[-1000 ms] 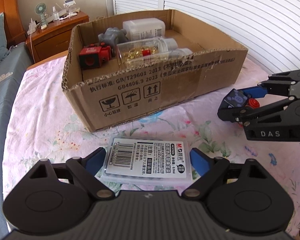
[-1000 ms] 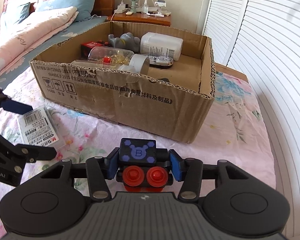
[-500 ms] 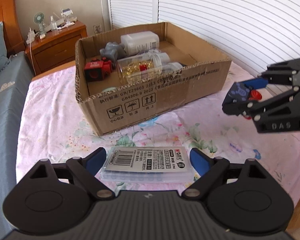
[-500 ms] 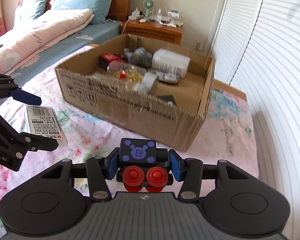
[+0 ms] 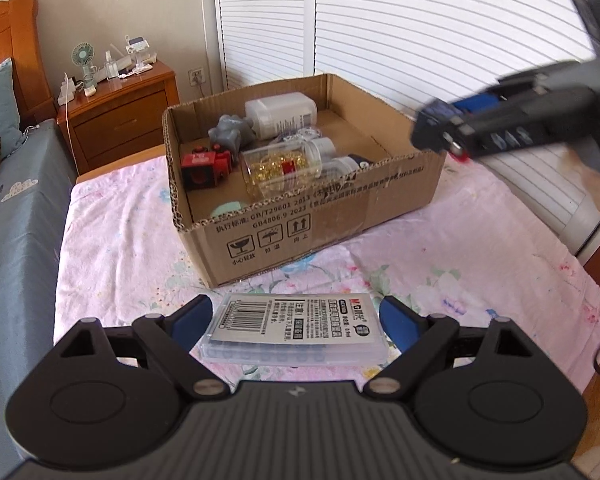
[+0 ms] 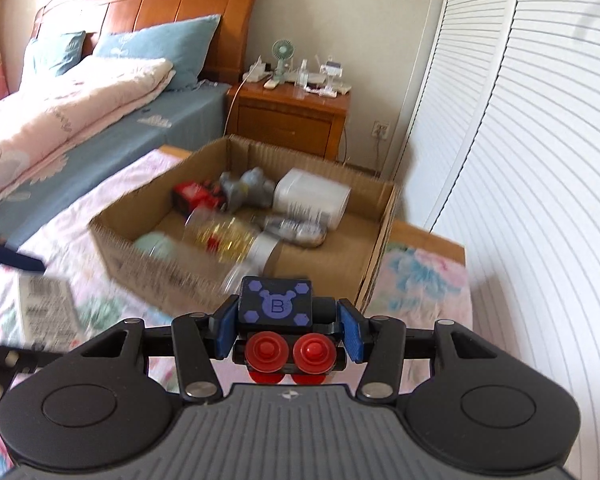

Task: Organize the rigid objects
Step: 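Lower the toy train and white package into the box and release both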

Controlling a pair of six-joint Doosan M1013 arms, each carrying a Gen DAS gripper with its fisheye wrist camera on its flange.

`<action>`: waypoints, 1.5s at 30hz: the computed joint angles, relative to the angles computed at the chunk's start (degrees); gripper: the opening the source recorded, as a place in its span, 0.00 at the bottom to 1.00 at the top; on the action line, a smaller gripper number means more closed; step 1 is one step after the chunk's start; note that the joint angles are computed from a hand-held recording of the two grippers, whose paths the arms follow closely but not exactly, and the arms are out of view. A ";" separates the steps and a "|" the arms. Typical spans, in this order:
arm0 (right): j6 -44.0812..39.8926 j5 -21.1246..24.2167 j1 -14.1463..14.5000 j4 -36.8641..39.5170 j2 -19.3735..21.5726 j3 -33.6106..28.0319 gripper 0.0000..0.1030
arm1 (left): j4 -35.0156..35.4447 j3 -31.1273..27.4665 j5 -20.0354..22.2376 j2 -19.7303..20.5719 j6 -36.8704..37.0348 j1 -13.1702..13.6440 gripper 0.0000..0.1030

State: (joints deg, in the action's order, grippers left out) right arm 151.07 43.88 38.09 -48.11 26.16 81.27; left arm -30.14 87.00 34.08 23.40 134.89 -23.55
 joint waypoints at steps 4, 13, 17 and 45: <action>-2.69 -0.91 -2.24 4.19 1.36 -2.72 0.55 | -0.49 -0.07 -0.30 -0.30 0.46 0.12 0.87; -8.26 2.30 -5.56 10.16 6.45 -9.77 0.55 | 0.10 -0.72 -1.12 -0.29 -0.40 0.49 0.87; -7.74 2.80 -6.36 10.77 7.44 -10.99 0.67 | 0.31 -1.00 -1.08 -0.16 -0.60 0.55 0.87; -0.55 4.74 -0.94 7.51 1.73 -2.79 1.00 | 5.33 -17.55 -0.12 8.31 -5.39 -3.43 0.87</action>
